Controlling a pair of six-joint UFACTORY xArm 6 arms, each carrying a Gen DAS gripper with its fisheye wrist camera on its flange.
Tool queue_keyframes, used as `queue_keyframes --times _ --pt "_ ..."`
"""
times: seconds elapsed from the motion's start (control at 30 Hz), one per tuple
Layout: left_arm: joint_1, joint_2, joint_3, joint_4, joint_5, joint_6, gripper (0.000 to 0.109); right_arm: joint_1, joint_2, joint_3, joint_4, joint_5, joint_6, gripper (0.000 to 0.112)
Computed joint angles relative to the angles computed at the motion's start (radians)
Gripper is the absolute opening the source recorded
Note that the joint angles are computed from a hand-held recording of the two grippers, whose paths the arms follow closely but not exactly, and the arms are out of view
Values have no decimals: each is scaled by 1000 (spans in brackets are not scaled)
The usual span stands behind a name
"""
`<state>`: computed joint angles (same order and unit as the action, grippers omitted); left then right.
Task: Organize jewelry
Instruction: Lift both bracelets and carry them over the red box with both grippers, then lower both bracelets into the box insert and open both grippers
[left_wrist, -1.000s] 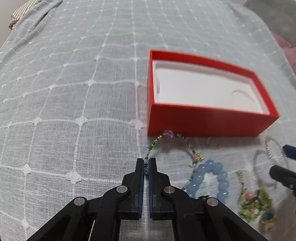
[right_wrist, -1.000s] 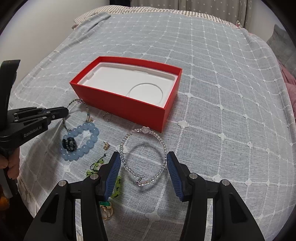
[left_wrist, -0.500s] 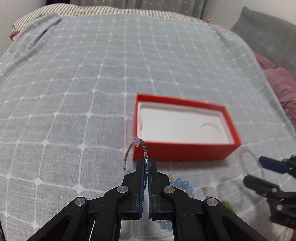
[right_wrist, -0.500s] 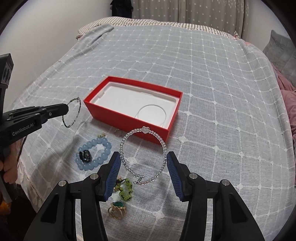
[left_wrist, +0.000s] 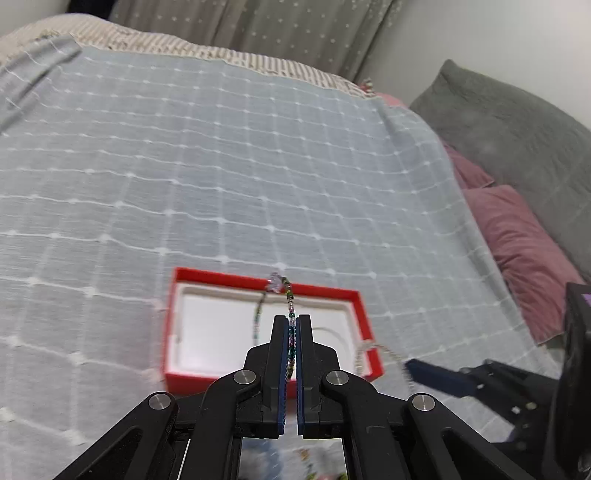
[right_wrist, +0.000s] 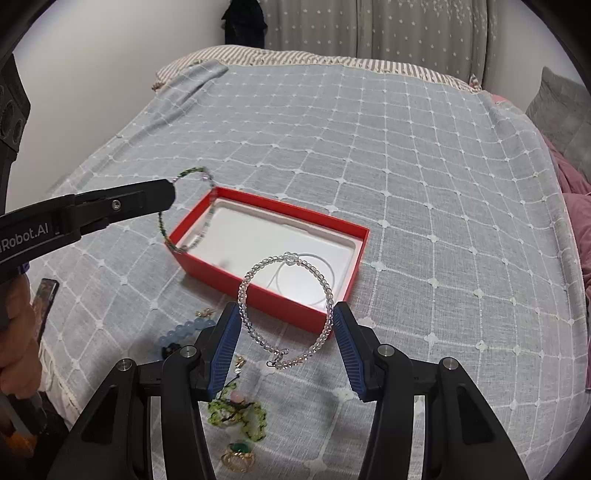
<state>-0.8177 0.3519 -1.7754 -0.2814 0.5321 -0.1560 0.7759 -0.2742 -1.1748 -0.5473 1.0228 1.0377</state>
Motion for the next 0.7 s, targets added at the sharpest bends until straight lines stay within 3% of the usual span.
queue_keyframes --times 0.2,0.6,0.7 --pt "11 119 -112 -79 54 -1 0 -53 12 16 31 -26 -28 54" --pt "29 181 -176 238 158 -189 0 -103 86 -26 37 -68 -102 55" --pt "29 190 -189 267 178 -201 0 -112 106 -42 38 -78 -123 55"
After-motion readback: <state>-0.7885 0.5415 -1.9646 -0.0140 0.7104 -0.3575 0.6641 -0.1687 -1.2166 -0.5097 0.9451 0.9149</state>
